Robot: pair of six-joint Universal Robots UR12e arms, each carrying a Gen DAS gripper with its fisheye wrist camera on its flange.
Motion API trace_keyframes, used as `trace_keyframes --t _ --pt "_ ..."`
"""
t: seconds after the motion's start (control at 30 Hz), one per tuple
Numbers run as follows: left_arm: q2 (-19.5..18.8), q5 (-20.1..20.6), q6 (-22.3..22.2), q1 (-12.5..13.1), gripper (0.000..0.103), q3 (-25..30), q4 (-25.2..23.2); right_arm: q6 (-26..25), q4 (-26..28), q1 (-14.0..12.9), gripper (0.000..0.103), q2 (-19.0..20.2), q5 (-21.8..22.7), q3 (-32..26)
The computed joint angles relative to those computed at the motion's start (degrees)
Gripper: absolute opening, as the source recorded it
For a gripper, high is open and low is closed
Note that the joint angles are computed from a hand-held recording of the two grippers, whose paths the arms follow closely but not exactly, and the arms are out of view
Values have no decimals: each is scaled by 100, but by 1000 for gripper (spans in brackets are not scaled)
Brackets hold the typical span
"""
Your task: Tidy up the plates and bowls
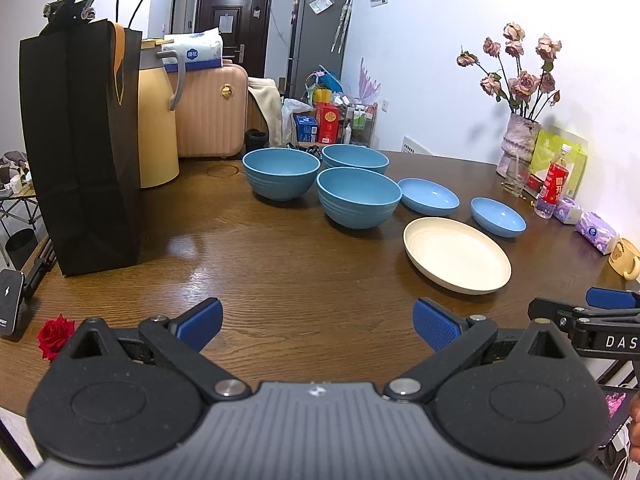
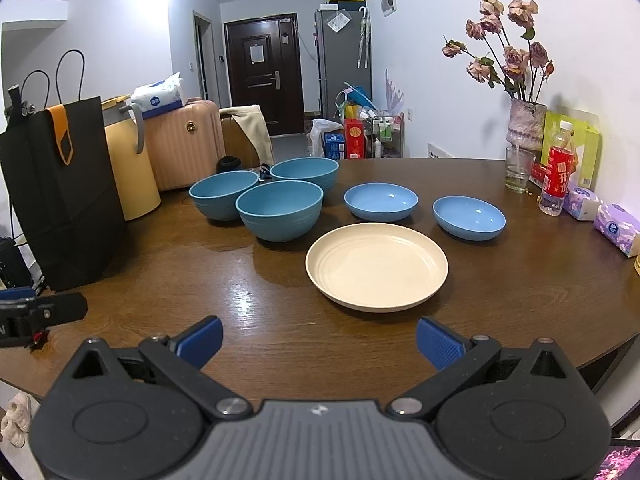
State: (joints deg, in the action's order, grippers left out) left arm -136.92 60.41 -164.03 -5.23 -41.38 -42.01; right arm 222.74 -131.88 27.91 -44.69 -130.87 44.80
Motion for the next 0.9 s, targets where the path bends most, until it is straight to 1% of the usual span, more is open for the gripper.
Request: trace_keyframes --t 0.17,0.43,0.77,0.9 --pt "-96 0 25 -46 103 189 -182 25 57 -48 103 -18 67 26" --pt "-306 171 -48 -177 103 577 -364 -97 -43 -197 103 -92 331 169" --pt "-704 325 -67 -378 103 1354 -792 -185 -233 -405 103 -261 538 462" --pt "-911 424 -108 -459 103 1764 -1014 -139 -116 -502 103 -291 602 468"
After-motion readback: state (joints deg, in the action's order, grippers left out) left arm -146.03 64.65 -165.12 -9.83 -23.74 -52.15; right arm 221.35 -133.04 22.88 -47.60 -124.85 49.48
